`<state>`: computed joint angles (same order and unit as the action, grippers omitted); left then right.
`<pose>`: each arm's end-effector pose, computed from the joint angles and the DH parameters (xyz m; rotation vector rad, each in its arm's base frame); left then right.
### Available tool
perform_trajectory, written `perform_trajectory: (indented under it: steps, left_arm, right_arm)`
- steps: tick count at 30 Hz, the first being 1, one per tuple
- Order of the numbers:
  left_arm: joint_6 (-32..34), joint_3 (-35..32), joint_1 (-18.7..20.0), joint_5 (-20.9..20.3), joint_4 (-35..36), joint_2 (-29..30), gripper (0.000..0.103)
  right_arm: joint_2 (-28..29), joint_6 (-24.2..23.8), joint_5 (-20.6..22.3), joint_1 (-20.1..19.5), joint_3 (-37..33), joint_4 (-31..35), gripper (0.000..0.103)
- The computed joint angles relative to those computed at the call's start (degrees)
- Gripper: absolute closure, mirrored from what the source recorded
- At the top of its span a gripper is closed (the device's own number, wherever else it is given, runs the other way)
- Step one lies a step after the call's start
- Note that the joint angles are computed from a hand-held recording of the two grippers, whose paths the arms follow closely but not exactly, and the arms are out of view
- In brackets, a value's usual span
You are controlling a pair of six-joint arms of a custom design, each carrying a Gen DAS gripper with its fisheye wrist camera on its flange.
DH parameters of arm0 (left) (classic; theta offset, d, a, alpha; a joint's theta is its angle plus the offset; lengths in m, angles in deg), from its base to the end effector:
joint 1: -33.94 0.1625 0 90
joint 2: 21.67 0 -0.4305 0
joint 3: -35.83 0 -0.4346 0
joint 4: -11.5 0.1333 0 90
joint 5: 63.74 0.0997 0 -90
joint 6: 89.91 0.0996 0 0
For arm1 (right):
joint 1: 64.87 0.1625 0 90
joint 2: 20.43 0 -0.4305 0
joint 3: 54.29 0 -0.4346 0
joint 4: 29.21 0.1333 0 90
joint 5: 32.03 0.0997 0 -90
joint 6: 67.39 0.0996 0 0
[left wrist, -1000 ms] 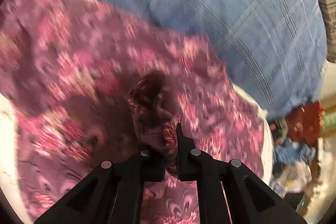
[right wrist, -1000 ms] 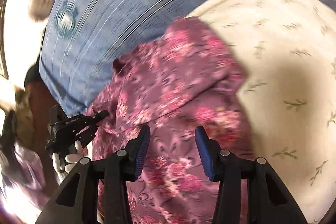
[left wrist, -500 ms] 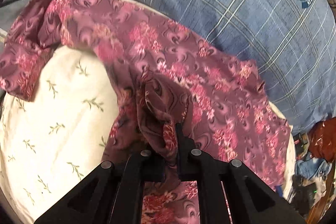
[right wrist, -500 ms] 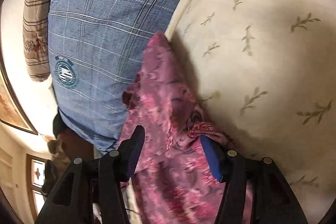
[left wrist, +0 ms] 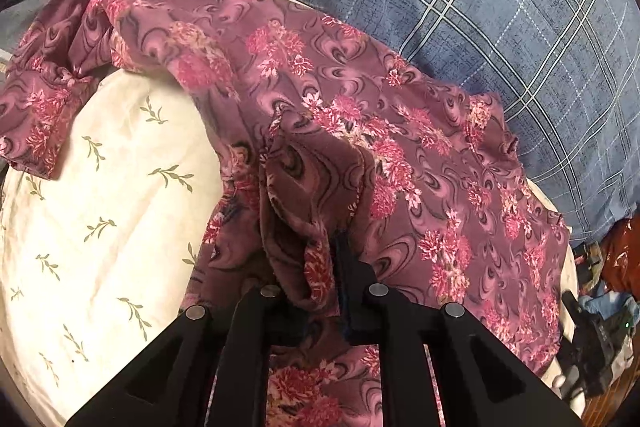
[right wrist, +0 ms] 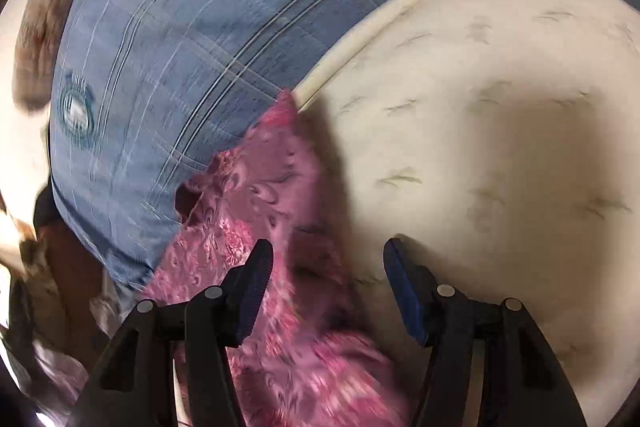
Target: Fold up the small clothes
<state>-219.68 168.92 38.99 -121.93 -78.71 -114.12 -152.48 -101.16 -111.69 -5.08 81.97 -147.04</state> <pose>-0.3147 -0.2143 0.1805 -0.7019 2.3817 -0.9429 -0.0081 -0.3143 0.4004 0.1499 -2.9963 0.6757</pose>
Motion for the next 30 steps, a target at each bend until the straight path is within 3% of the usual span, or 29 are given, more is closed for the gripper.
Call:
perform_trajectory:
  steps: [1,4,5,7,9,10,11,14,17,20,23,26,28,30]
  left_arm:
    - [0.2,0.0,-0.3,0.4,-0.4,0.0,0.088]
    - [1.0,-0.4,-0.7,0.9,0.2,0.7,0.062]
    - [1.3,-0.4,-0.5,0.7,0.2,1.3,0.059]
    - [3.3,-0.1,0.3,0.3,-0.6,2.5,0.058]
    - [5.1,-1.2,0.0,-0.2,0.7,3.6,0.058]
    - [6.2,-1.2,-0.8,-1.1,0.3,2.8,0.058]
    - [5.8,-0.8,-1.6,-1.4,0.0,1.9,0.058]
    - [-3.3,0.3,-7.4,-1.2,3.4,-2.9,0.057]
    - [-10.8,1.3,-10.4,0.3,4.8,-6.2,0.056]
    - [-7.6,-0.1,-7.6,0.7,4.1,-3.9,0.054]
    - [-0.2,-0.1,-2.2,-2.5,-0.8,0.3,0.053]
    - [2.1,-0.7,-1.8,-2.7,-0.1,1.9,0.053]
    - [1.7,0.9,-4.5,-2.3,-1.7,-2.4,0.054]
    - [-4.2,0.2,-8.5,-1.8,5.4,-6.3,0.054]
  right_arm:
    - [0.7,-1.4,-0.8,1.7,-0.5,1.1,0.097]
    - [-0.1,-2.9,-4.2,4.9,1.1,-5.9,0.099]
    - [0.1,-3.1,-6.8,5.6,2.2,-10.0,0.099]
    - [1.9,-3.8,-12.0,5.9,3.3,-14.6,0.098]
    - [1.0,-3.8,-11.1,4.6,2.9,-12.8,0.098]
    - [0.1,-2.5,-11.9,5.1,2.3,-11.6,0.089]
    - [-1.0,-2.1,-11.2,4.9,2.2,-11.2,0.089]
    - [-6.5,-4.5,-3.9,3.0,1.2,-5.0,0.089]
    - [-8.0,-4.9,-2.9,8.9,1.1,-1.1,0.085]
    - [-5.8,-1.4,-6.1,17.7,2.6,-0.5,0.079]
    - [-1.6,3.5,-11.6,24.0,5.7,-2.6,0.078]
    - [3.2,6.6,-21.5,27.1,8.9,-5.3,0.075]
    - [-0.4,2.2,-19.7,26.6,12.4,-11.3,0.07]
    - [-3.8,-4.7,-18.8,25.6,15.5,-14.2,0.068]
